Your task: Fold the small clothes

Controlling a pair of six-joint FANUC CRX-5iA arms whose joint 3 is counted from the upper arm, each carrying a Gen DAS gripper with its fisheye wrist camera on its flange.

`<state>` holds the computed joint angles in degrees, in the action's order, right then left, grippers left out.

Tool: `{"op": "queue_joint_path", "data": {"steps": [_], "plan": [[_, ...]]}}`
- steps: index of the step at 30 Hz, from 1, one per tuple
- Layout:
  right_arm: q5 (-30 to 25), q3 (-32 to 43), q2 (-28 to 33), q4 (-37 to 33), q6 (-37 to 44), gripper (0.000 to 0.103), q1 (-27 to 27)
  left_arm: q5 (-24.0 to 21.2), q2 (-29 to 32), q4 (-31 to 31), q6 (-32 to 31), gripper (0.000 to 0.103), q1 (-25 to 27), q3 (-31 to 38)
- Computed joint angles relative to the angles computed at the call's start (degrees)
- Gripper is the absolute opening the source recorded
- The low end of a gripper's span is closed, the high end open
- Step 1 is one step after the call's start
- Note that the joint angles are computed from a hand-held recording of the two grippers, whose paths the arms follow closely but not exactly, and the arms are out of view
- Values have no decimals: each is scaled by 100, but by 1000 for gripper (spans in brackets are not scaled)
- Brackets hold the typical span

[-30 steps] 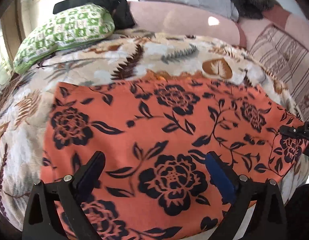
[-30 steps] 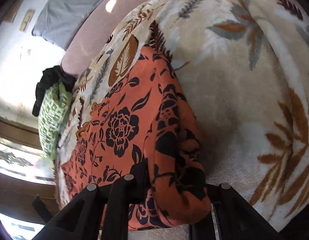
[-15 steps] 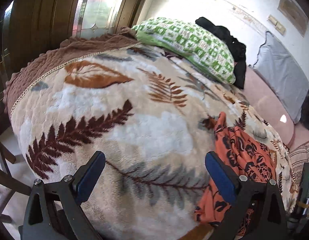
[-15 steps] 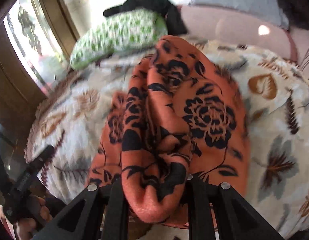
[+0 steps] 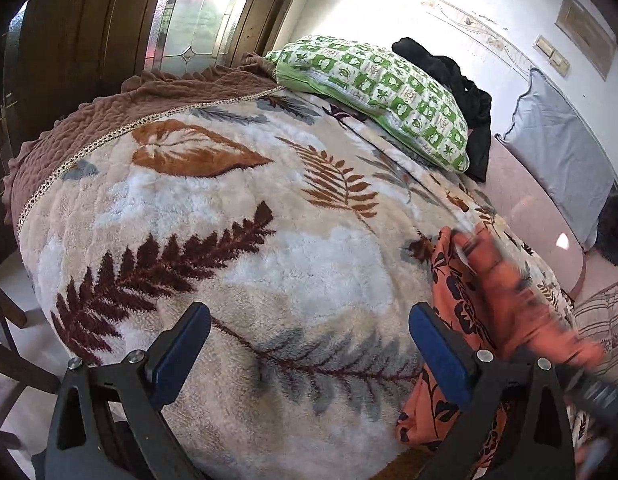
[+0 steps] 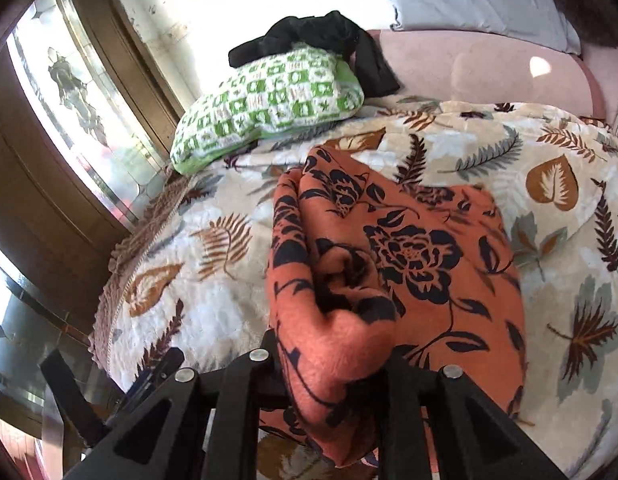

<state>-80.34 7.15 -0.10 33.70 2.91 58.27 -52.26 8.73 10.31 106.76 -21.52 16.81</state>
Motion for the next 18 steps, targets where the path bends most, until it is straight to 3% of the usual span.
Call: {"op": "queue_joint_path", "data": {"steps": [1,2,3,4,7,9,13,15,18], "plan": [[122,93,186,-521,372,46,-137,7,-20,-12,16,99,14,-27],[387,-48,215,-741,549,68,-149,31,-53,-44,19,99,22,-62],[356,-20,257,-662,755,70,-91,61,-91,-98,19,99,22,-95],[447,-179,171,-310,663,72,72,80,-116,-157,23,99,15,-110],[1110,-681,-463,-204,65,73,139,219,-191,-15,-133,99,32,-234],[913,-1029,-809,315,-588,73,371,370,-261,409,-488,99,37,-396],[590,-1847,-1585,1099,-2135,76,919,285,-258,1726,-1825,99,-141,-543],[457,-2180,-1938,1267,-2625,76,1115,35,-121,1754,-2059,99,-376,-266],[458,-2513,-2319,1244,-2898,76,1137,-627,313,1370,-1781,99,-690,462]]}}
